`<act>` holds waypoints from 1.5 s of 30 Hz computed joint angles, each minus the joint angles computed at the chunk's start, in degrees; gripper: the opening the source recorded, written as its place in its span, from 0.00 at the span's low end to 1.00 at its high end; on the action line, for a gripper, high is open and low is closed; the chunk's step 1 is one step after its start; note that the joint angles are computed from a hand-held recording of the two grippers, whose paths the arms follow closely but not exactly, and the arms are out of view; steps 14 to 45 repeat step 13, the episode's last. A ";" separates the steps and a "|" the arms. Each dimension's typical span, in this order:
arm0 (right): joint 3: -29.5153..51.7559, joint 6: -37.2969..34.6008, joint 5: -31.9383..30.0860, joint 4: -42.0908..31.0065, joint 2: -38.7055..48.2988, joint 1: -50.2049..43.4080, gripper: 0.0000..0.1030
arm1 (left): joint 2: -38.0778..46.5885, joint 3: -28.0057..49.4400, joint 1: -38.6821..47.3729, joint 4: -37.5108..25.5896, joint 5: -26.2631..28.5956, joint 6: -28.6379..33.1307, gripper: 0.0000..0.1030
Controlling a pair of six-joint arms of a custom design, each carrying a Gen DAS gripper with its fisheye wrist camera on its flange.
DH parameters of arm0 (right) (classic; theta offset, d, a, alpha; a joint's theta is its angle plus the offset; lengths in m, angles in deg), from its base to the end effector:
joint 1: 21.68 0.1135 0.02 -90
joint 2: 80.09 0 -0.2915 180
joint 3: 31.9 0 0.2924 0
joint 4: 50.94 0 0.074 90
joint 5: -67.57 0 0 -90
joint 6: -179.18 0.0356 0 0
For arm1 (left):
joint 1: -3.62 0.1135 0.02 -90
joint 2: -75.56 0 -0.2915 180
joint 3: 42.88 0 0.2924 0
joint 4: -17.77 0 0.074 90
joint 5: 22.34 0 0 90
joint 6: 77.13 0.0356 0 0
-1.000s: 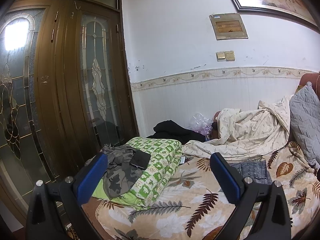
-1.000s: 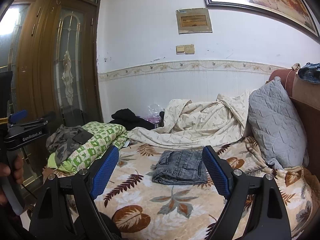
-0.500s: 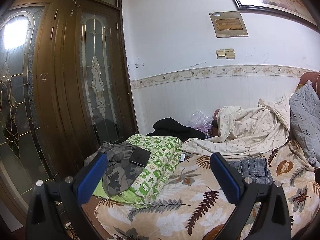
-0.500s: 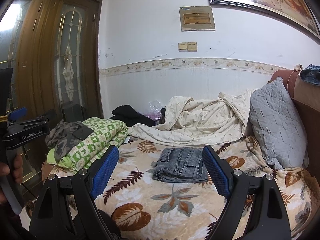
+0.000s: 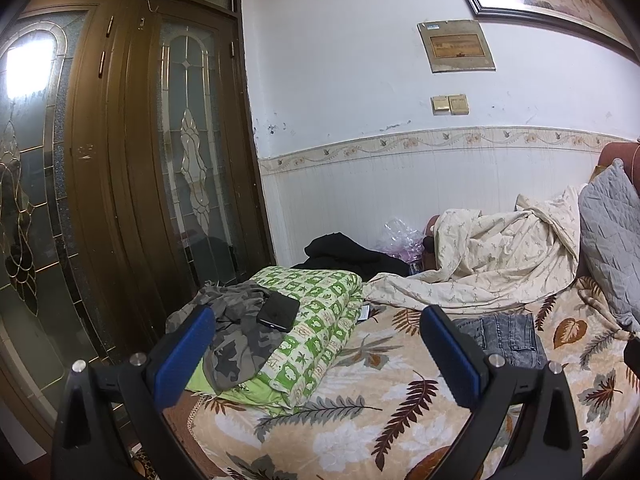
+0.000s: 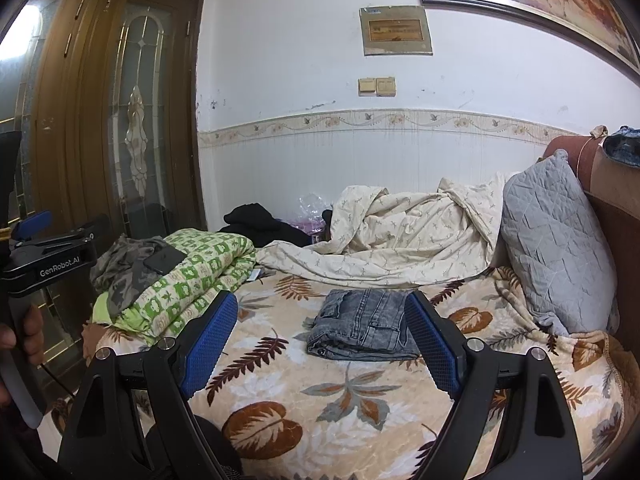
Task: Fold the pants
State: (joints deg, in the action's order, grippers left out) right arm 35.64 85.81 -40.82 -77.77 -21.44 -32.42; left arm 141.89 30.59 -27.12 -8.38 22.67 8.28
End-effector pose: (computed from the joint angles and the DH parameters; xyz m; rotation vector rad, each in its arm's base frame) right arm 0.2573 -0.0374 0.3744 -0.0988 1.8669 0.1324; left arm 0.2594 -0.1250 0.3845 -0.1069 1.8109 0.3100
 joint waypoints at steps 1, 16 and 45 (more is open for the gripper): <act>-0.04 0.00 0.12 0.09 0.13 0.10 0.83 | 0.14 -0.01 0.07 -0.02 0.12 -0.09 1.00; 1.78 0.49 1.08 1.84 8.36 -0.17 0.83 | 6.05 1.27 -0.08 3.78 7.47 0.17 1.00; 1.78 0.49 1.08 1.84 8.36 -0.17 0.83 | 6.05 1.27 -0.08 3.78 7.47 0.17 1.00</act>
